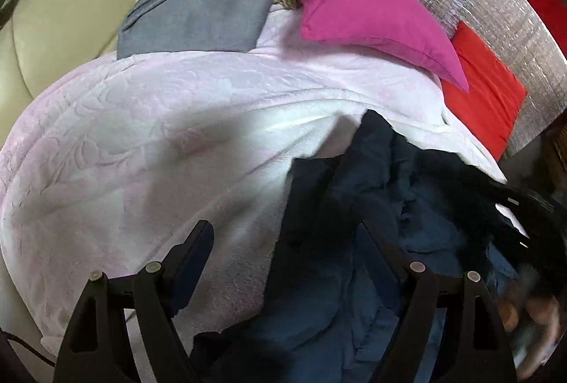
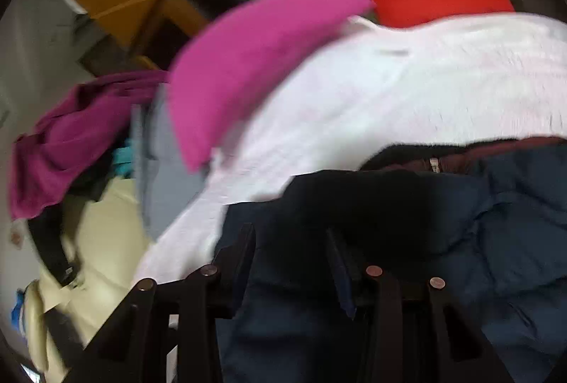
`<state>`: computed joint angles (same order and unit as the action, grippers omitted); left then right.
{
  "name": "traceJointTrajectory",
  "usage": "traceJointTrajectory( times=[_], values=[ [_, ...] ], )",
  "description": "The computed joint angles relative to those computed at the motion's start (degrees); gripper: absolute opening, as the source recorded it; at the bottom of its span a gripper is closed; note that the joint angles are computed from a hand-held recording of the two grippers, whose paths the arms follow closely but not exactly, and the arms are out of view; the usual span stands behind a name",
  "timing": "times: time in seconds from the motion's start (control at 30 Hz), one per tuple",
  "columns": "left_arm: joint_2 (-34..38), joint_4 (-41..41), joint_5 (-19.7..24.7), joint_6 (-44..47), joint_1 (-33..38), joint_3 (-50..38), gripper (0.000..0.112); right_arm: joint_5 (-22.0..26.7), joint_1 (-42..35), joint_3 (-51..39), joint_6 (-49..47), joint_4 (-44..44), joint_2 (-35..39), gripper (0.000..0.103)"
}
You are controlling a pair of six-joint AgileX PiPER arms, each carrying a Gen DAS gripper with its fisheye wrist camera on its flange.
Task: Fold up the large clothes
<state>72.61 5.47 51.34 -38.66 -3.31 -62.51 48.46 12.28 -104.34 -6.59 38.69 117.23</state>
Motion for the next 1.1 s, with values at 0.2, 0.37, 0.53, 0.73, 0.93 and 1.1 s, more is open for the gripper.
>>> traceJointTrajectory(
  times=[0.2, 0.37, 0.53, 0.73, 0.93, 1.1],
  values=[
    [1.4, -1.1, -0.2, 1.7, -0.1, -0.5, 0.083, 1.9, 1.0, -7.0, 4.7, -6.1, 5.6, 0.041],
    [2.7, -3.7, -0.2, 4.7, -1.1, -1.0, 0.083, -0.5, -3.8, 1.8, -4.4, 7.2, -0.8, 0.041],
    [3.5, -2.8, 0.2, 4.5, -3.6, -1.6, 0.083, -3.5, -11.3, 9.0, -11.1, 8.5, -9.9, 0.049],
    [4.3, -1.9, 1.1, 1.8, -4.6, -2.1, 0.083, -2.1, -21.3, 10.7, -6.0, 0.0, -10.2, 0.050],
    [7.1, -3.5, 1.9, 4.3, -3.8, -2.7, 0.083, -4.2, -26.7, 15.3, -6.2, 3.7, -6.2, 0.044],
    [6.6, -3.9, 1.9, 4.4, -2.9, -2.4, 0.083, -9.7, -23.5, 18.5, -7.7, 2.3, -12.1, 0.046]
  ],
)
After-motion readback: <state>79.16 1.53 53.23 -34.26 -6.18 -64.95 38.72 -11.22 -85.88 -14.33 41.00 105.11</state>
